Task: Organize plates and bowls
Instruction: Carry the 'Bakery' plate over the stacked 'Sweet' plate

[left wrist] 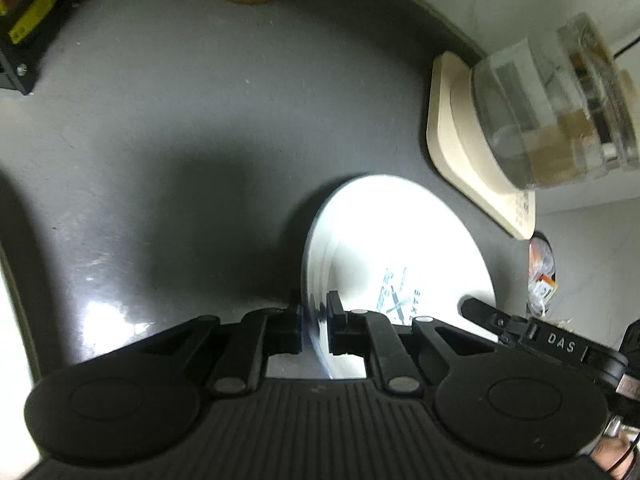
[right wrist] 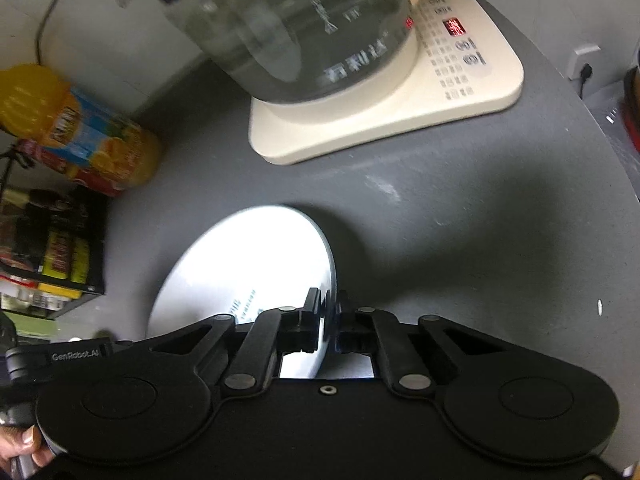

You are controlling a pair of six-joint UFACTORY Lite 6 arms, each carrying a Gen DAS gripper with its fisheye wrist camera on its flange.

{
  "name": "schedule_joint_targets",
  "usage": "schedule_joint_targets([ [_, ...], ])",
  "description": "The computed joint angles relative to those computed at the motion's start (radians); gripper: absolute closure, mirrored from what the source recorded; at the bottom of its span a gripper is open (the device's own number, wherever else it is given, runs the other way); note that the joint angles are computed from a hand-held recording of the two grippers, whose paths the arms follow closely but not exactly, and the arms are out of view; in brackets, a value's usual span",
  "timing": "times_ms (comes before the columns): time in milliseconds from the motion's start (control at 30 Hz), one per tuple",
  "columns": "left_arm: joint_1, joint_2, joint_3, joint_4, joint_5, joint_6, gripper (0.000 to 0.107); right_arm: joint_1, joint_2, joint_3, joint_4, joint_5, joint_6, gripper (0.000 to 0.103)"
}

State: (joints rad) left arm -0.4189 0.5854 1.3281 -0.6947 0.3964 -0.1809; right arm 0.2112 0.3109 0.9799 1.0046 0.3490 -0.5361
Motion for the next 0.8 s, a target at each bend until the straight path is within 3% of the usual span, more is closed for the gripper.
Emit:
schedule_joint_targets([
  [433, -0.029, -0.195, -0.167, 0.153, -0.076, -0.201, 0.1, -0.005, -0.11, -0.073, 0.188, 0.047, -0.236, 0.096],
  [667, -0.075, -0.418, -0.356, 0.444, -0.123, -0.566, 0.099, 0.034, -0.164, -0.088, 0.252, 0.092, -0.339, 0.096],
  [800, -0.1, -0.548, -0.451, 0.666, -0.099, -0.839, 0.099, 0.076, -0.177, -0.086, 0.273, 0.104, -0.368, 0.096],
])
